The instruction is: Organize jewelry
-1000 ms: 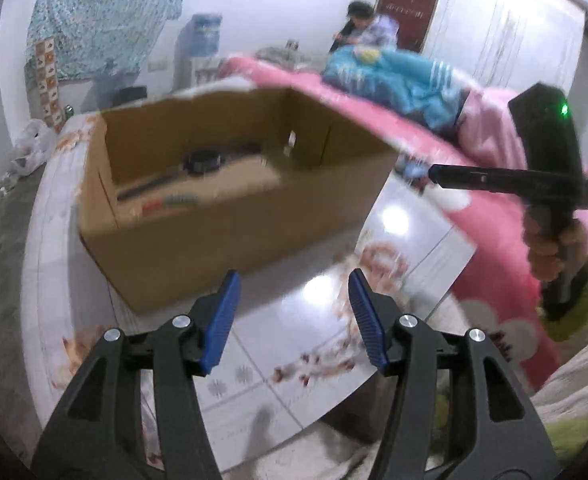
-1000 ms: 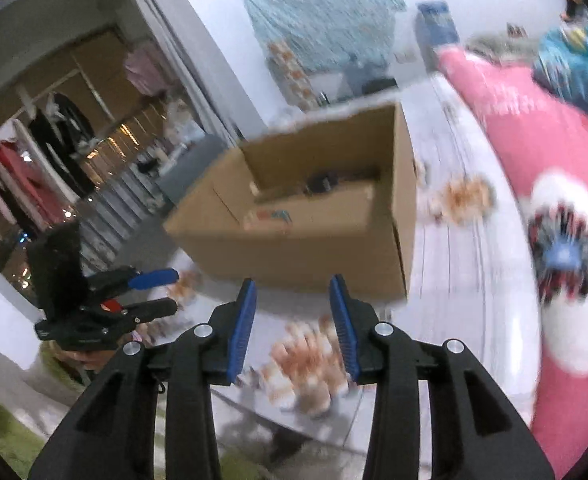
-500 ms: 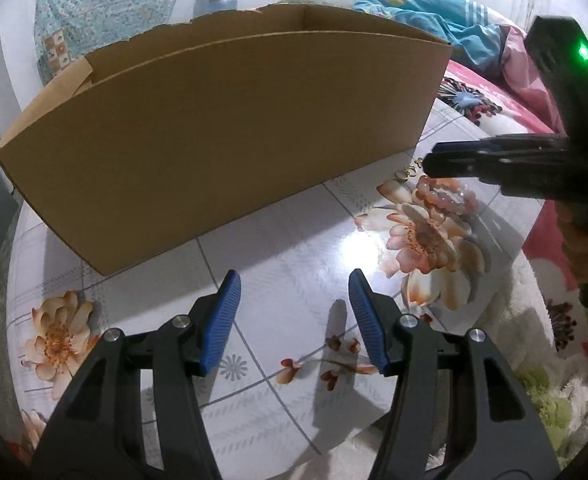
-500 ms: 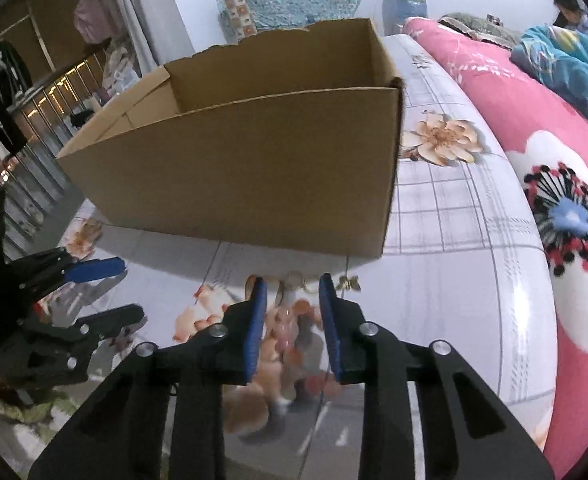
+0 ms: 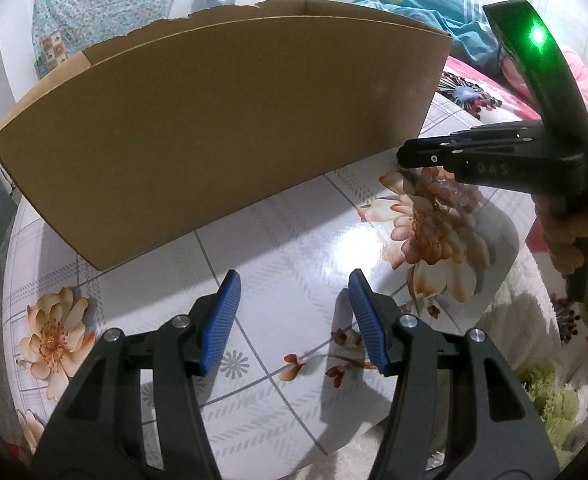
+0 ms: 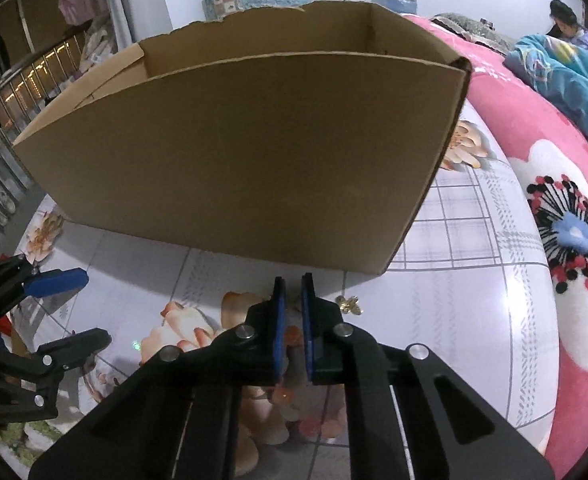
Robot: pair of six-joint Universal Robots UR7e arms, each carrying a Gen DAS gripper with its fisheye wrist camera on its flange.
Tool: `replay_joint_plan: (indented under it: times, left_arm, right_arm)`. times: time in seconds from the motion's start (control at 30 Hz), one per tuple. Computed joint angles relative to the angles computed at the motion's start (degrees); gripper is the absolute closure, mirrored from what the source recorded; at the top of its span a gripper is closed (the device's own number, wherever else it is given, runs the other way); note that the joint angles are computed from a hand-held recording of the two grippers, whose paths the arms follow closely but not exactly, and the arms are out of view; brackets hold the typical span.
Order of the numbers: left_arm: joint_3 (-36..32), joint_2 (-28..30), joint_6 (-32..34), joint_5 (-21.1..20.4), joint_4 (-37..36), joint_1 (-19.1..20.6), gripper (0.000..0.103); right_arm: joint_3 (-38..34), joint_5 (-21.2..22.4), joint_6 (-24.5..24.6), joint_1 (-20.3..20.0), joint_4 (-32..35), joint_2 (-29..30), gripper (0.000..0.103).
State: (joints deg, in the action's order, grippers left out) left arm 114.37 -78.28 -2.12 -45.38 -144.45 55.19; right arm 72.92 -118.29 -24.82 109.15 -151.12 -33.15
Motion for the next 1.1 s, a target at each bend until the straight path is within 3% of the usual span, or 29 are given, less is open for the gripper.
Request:
replay_joint_plan:
  times: [0.27,0.6,1.1]
  left_arm:
    - [1.16,-2.2,-1.04,2.12,0.49,-0.24,0.05]
    - [3.46,-5.95,-3.9,5.04,2.24,-1.19,0.05]
    - [4.04,-3.39,5.31,-0.84,-4.95,-2.37,0.051]
  right_arm:
    - [1.39,2.67,1.27,0.8,1.42,-0.29,0.096]
    - [3.35,10.15,0.86,2.37,4.64,0.01,0.096]
    - [10.78,15.89,7.31,-0.92,2.17,-8.01,0.092]
